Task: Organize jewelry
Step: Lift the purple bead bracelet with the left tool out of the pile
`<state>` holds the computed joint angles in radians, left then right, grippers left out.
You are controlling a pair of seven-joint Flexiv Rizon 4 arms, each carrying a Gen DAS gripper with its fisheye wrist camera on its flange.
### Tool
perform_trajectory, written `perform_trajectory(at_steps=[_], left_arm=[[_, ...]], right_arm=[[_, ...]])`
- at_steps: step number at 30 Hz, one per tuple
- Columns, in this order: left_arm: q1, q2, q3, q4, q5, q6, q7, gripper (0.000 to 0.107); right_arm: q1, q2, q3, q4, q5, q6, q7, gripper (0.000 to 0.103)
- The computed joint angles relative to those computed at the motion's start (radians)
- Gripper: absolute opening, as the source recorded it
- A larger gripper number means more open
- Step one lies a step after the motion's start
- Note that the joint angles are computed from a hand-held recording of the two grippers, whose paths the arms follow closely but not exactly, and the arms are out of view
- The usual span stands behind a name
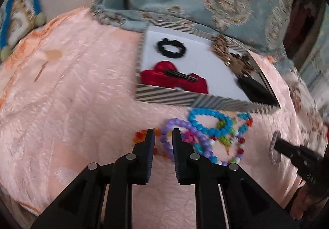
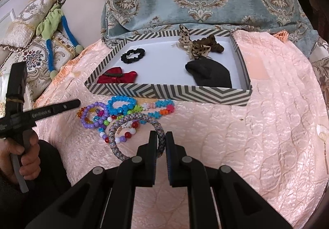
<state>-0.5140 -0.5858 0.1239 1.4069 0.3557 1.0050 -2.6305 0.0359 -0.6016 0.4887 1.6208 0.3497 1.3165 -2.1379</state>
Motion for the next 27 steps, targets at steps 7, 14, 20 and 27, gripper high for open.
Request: perform_trajectory(at_steps=[7, 14, 20, 27], left_arm=[[-0.012, -0.048, -0.004, -0.083, 0.005, -0.116, 0.034, 0.000], [-0.007, -0.066, -0.011, -0.100, 0.002, -0.136, 0.045, 0.000], [-0.038, -0.024, 0.035, -0.050, 0.085, 0.004, -0.052, 0.000], [-0.056, 0.010, 0.080, 0.001, 0.149, 0.187, -0.151, 0.000]], right_arm=[[0.001, 0.002, -0.003, -0.001, 0.002, -0.006, -0.002, 0.008], [0.011, 0.000, -0.015, 0.001, -0.004, 0.000, 0.004, 0.008], [-0.003, -0.002, -0.001, 0.001, 0.003, 0.030, 0.010, 0.008], [-0.050, -0.008, 0.056, -0.005, 0.031, 0.083, -0.006, 0.008]])
